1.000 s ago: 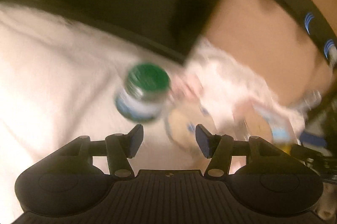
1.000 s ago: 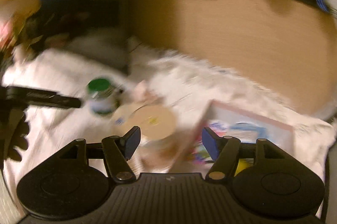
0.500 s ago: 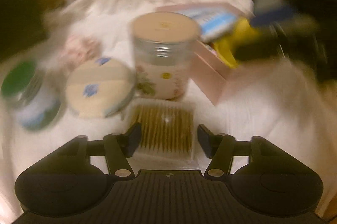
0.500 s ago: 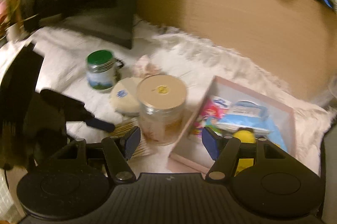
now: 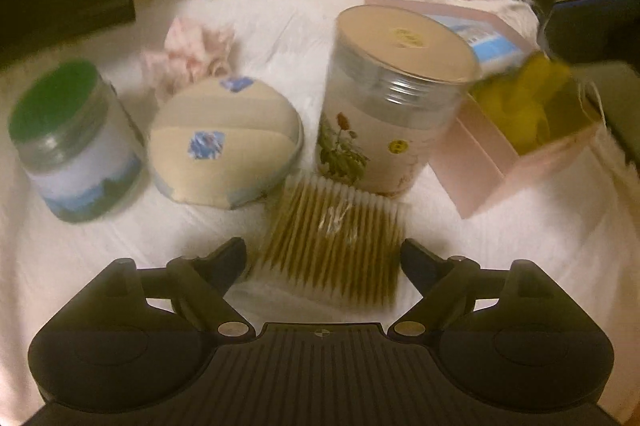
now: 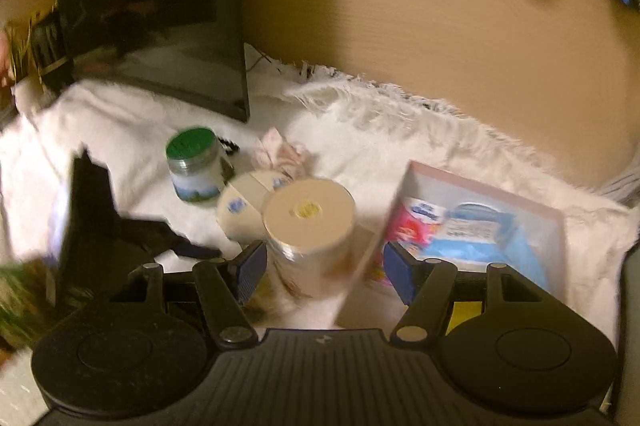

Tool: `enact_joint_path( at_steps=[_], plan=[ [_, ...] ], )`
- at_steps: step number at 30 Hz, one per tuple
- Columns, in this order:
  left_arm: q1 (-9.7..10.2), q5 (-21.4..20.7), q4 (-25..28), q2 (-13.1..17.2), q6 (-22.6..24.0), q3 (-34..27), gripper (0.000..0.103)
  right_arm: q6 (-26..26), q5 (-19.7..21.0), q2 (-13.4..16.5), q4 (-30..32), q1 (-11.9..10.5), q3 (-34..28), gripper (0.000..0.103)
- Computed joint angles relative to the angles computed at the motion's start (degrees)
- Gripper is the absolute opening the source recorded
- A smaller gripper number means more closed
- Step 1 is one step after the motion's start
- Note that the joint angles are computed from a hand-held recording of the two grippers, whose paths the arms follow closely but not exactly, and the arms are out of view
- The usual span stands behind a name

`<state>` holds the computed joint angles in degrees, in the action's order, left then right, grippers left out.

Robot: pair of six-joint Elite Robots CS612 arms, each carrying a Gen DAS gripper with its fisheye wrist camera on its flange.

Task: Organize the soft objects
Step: 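Grasp the cotton swab pack with the left tool while the right tool grasps the pink crumpled cloth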

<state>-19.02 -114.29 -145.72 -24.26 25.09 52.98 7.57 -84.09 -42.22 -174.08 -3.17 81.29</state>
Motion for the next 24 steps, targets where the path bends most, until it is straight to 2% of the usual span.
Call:
enact_joint_path(
  at_steps=[3, 5, 8, 10, 13, 16, 20, 21, 22, 23, 24],
  plan=[
    [-0.15, -0.65, -1.63, 0.21, -1.05, 0.19, 0.087, 2.83, 2.44, 1.39, 4.20, -0.81, -4.22, 0.065],
    [-0.13, -1.61, -3.33, -0.06, -1.47, 1.18, 0.079, 5.21, 3.92, 2.83, 9.44, -1.17, -8.59, 0.065],
    [0.25, -2.37, -7.36, -1.76, -2.14, 4.87, 0.072, 3.79, 5.63, 6.52, 19.93, -1.03, -17.59, 0.066],
    [1.01, -3.36, -9.11, -3.22, -4.48, 7.62, 0.068, 3.27, 5.57, 10.10, 26.49, -0.46, -24.96, 0.066],
    [2.22, -2.96, -12.58, -4.89, -7.75, 10.62, 0.065, 4.21, 7.74, 16.11, 37.10, 0.10, -36.80, 0.066],
    [3.56, 0.03, -16.39, -5.49, -12.48, 11.16, 0.065, 6.47, 7.58, 23.13, 49.16, 0.70, -50.71, 0.066],
    [5.07, 5.84, -19.18, -4.66, -18.88, 8.46, 0.064, 7.31, 6.30, 30.49, 57.30, 1.38, -64.82, 0.062],
    [5.46, 6.92, -19.67, -4.15, -20.78, 7.34, 0.064, 7.75, 5.16, 32.59, 59.80, 1.64, -69.07, 0.053],
    [5.84, 7.37, -20.03, -3.62, -22.42, 6.33, 0.064, 8.79, 4.29, 34.24, 62.01, 1.80, -72.44, 0.037],
    [6.28, 7.76, -20.24, -2.80, -24.59, 4.79, 0.064, 9.53, 4.37, 34.76, 62.81, 1.81, -73.41, 0.026],
    [6.55, 8.21, -20.34, -2.26, -25.99, 3.81, 0.064, 9.55, 5.05, 34.06, 62.19, 1.74, -71.97, 0.009]
  ],
)
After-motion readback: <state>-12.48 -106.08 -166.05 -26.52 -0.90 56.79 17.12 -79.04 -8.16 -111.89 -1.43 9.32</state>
